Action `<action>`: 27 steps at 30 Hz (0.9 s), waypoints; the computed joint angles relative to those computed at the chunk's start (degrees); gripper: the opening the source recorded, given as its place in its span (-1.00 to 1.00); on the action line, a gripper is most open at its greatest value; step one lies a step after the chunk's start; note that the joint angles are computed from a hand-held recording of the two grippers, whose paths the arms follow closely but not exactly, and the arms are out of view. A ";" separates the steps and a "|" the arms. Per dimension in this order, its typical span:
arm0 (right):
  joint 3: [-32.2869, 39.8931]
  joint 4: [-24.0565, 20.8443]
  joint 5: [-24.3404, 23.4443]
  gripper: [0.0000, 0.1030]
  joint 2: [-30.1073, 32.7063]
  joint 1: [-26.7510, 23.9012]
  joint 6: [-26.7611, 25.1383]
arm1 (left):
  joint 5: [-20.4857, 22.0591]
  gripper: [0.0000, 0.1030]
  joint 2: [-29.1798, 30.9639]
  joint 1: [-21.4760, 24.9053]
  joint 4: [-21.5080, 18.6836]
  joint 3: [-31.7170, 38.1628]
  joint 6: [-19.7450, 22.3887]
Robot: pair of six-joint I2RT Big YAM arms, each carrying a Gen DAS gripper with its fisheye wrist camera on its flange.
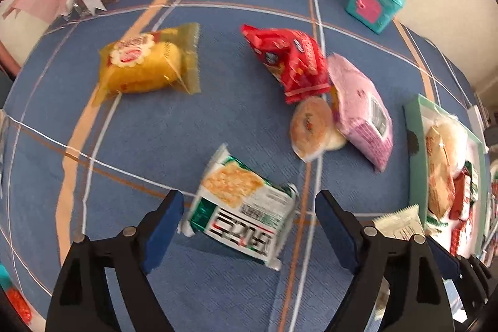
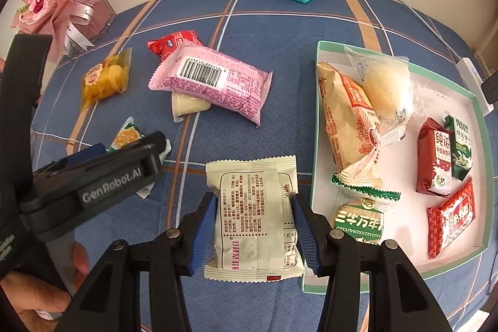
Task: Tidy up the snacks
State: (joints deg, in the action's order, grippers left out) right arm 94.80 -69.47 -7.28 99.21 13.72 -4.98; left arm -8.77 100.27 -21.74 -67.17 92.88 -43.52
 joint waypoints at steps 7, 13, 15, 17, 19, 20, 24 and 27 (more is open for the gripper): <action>0.21 -0.24 0.13 0.02 0.13 -0.06 0.20 | -1.47 0.46 1.66 -1.09 -4.15 2.50 0.71; 0.33 -0.19 0.03 0.02 0.26 -0.11 0.38 | -1.92 0.13 0.97 -0.80 -3.70 1.65 -0.21; 0.24 -0.11 0.04 0.02 0.19 -0.16 0.50 | -2.35 0.04 -0.37 -0.61 -3.45 0.47 -0.49; 0.20 0.01 -0.08 0.02 0.06 -0.23 0.47 | -2.65 0.04 -1.04 -0.36 -3.13 -0.05 -1.17; 0.08 0.26 -0.26 0.02 -0.20 -0.21 0.56 | -2.80 0.03 -1.20 -0.12 -2.97 -0.38 -1.76; 0.02 0.36 -0.34 0.02 -0.34 -0.20 0.58 | -2.47 0.03 -1.30 0.06 -2.85 -0.62 -2.10; 0.03 0.50 -0.41 0.02 -0.70 -0.06 0.76 | -1.46 0.03 -1.87 0.44 -1.76 -1.41 -3.14; 0.28 0.53 -0.61 0.02 -0.83 0.03 0.91 | -2.19 0.03 -2.33 0.49 -1.64 -1.41 -3.10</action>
State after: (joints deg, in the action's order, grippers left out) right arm 95.08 -68.95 -7.88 98.38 13.74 -4.06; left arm -10.96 97.94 -21.25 -68.81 91.46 -46.62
